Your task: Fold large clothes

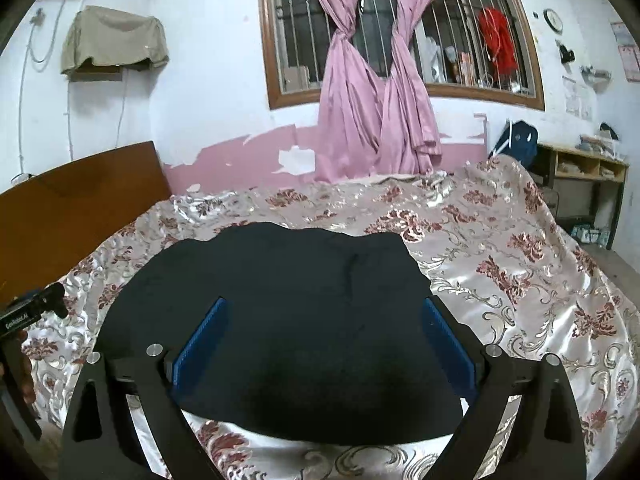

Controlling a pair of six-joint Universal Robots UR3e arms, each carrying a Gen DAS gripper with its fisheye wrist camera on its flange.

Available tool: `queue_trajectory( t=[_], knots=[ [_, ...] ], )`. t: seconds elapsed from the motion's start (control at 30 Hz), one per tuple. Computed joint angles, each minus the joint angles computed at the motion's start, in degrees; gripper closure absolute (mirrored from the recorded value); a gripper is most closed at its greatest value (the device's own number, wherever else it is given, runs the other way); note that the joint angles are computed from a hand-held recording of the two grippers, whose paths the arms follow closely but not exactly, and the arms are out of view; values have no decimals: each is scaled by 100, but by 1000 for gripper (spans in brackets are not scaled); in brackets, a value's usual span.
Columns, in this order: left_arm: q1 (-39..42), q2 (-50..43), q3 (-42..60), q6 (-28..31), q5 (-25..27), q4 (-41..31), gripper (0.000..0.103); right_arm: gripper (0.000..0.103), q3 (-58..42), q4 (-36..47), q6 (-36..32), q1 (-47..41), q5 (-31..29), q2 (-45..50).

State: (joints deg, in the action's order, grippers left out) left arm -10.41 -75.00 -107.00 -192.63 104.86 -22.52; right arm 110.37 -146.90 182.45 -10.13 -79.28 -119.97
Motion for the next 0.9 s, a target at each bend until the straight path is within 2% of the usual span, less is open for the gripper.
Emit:
queue_trajectory(
  t=[0.2, 0.33, 0.43, 0.53, 0.57, 0.6, 0.73, 0.9],
  knots=[
    [-844, 328, -508, 174, 787, 537, 0, 9, 636, -443, 27, 384, -397, -661],
    [-1346, 578, -856, 269, 919, 799, 0, 9, 740, -692, 148, 1226, -1192, -729],
    [-1881, 584, -941, 216, 1470, 825, 0, 8, 840, -863, 209, 1787, -1686, -778],
    [-2255, 641, -986, 135, 1870, 682, 0, 8, 914, -656, 304, 1874, -1571, -1082],
    [-2374, 702, -1027, 86, 2001, 641, 0, 8, 959, -506, 276, 1713, -1335, -1285],
    [-2412, 764, -1077, 54, 2038, 640, 0, 8, 983, -336, 268, 1605, -1162, -1489],
    [-2608, 1093, -1358, -129, 2159, 665, 0, 8, 1097, -121, 315, 1786, -1233, -1847],
    [-2723, 1375, -1649, -220, 2145, 679, 0, 8, 1258, -313, 498, 2673, -2120, -1778]
  ],
)
